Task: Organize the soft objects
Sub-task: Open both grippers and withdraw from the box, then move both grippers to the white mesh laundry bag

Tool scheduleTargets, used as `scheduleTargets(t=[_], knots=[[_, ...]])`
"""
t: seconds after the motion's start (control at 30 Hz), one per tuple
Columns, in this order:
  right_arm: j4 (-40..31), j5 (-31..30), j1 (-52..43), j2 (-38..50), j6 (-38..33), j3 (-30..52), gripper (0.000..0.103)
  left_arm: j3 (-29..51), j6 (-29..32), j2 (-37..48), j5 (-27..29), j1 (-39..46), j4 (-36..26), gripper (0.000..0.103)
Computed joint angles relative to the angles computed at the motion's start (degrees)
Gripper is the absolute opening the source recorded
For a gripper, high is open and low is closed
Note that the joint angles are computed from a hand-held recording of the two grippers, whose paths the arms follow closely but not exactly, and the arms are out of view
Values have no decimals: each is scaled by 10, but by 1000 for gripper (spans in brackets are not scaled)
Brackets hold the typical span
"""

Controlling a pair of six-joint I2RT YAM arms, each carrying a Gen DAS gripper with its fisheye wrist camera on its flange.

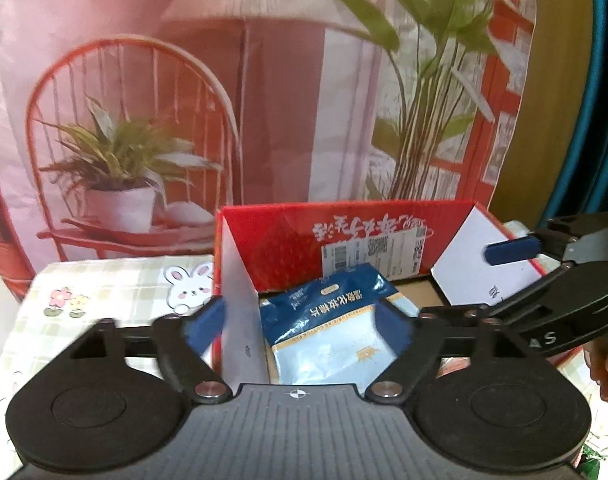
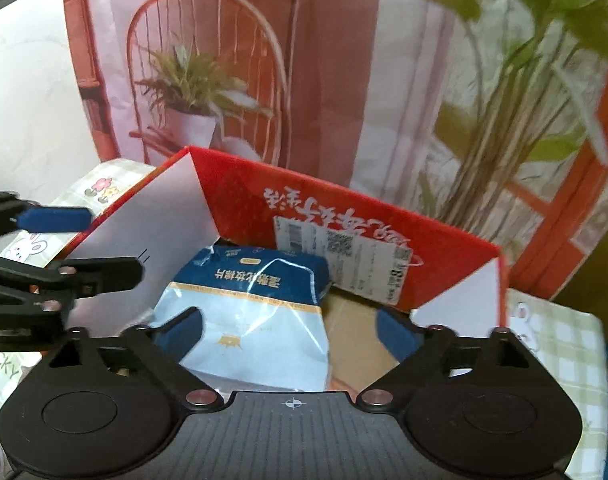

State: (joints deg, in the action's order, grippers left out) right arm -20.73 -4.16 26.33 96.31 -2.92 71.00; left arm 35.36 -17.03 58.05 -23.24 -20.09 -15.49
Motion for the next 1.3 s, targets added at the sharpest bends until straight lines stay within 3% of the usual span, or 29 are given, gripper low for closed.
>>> scheduleTargets(t=[0.03, 0.07, 0.27, 0.43, 0.6, 0.8, 0.9, 0.97, 1.1, 1.3], knots=[[8, 0, -2, -12, 1, -14, 102, -5, -8, -18, -20, -15, -10, 101], [16, -2, -4, -30, 4, -31, 102, -8, -17, -35, -40, -31, -23, 103], [61, -3, -19, -132, 32, -128, 103, -4, -95, -109, -117, -119, -133, 103], [93, -22, -35, -251, 63, -226, 103, 10, -226, -141, -228, -260, -255, 103], [91, -30, -43, -365, 90, -313, 103, 45, -457, -83, -337, -424, -432, 103], [79, -40, -48, -490, 141, -408, 103, 50, -750, -12, -379, -568, -583, 103], [71, -51, -51, -546, 164, -450, 103, 57, -862, 38, -382, -611, -642, 103], [71, -59, -52, -580, 181, -478, 103, 59, -889, 55, -378, -625, -655, 103], [71, -75, -49, -623, 203, -519, 102, 50, -861, 60, -363, -625, -627, 103], [70, -5, 15, -640, 187, -547, 102, 19, -826, 52, -350, -625, -577, 103]])
